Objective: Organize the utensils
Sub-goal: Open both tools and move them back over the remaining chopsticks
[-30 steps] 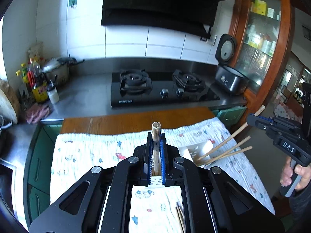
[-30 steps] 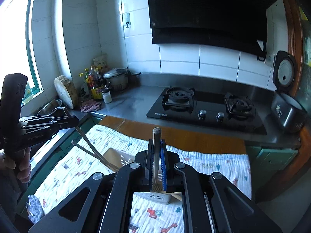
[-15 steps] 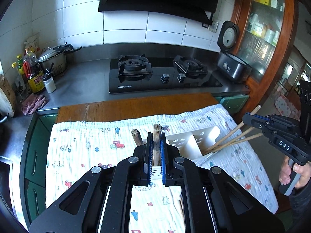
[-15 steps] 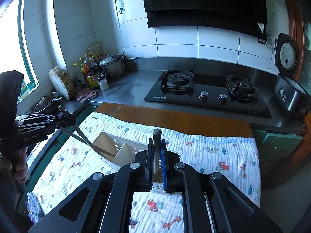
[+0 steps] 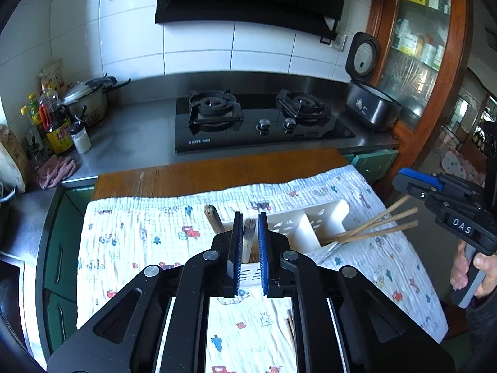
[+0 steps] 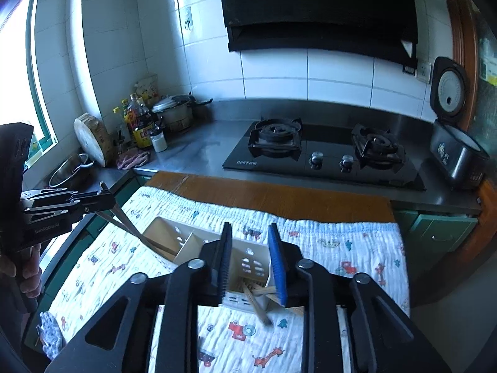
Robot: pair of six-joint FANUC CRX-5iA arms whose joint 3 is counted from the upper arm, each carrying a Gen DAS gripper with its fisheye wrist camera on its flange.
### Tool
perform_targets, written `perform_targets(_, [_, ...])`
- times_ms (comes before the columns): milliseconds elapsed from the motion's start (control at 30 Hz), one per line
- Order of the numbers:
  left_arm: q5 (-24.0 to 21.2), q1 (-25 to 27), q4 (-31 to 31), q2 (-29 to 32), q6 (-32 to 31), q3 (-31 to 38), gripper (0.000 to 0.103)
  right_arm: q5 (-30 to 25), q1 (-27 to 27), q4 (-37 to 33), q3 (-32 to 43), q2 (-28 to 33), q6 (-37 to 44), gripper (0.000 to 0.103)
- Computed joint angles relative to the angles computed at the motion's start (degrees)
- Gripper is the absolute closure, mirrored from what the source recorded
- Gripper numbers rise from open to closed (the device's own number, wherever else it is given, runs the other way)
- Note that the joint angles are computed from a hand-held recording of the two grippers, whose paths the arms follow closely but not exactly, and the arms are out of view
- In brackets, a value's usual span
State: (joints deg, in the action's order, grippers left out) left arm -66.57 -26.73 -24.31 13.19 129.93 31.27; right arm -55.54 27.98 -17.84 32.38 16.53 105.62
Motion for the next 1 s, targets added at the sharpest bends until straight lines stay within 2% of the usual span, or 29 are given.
perform_targets(33, [-0.2,-0.3,-0.6,-0.1,0.3,0.2,0.085,0.7,0.0,0.1,-0.6,-0.6,0.2,0.073])
perform_targets(133, [-0.3,-1.4,-2.5,-1.1,1.8,0.2,0.082,2.4,-0.5,-0.8,-2.4,-2.9,1.5,0.069])
perform_targets(267, [-0.8,-4.0,-5.9,-3.0,3.9,-0.6,0.071,3.6,-1.2,-2.8,-5.2,-6.2,3.6,0.061])
perform_targets(467, [-0.7,-7.8,-8.2,-5.8,7.2,-4.3,0.065,2.7,-2.3,-7.6,-11.7,-11.6,7.9,0.058])
perform_targets(667, [-0.4,-10.6,-8.2,-8.3,12.7,-10.4,0.065,1.3,-1.5,-8.8,-20.5,-16.2,8.8,0.058])
perform_targets(800, [-0.3,-11.2,-5.7,-9.0,15.4,-14.1,0.065,0.2,-0.2,-8.7,-26.7,-18.6,8.0,0.058])
perform_targets(900, [-0.1,-11.5,-3.9,-9.5,16.9,-16.9,0.065,2.3,2.5,-4.8,-32.3,-20.8,5.6,0.059])
perform_targets(1000, [0.6,-11.4,-2.0,-10.2,18.5,-19.8,0.065,0.8,3.2,-4.8,-34.9,-21.0,4.1,0.063])
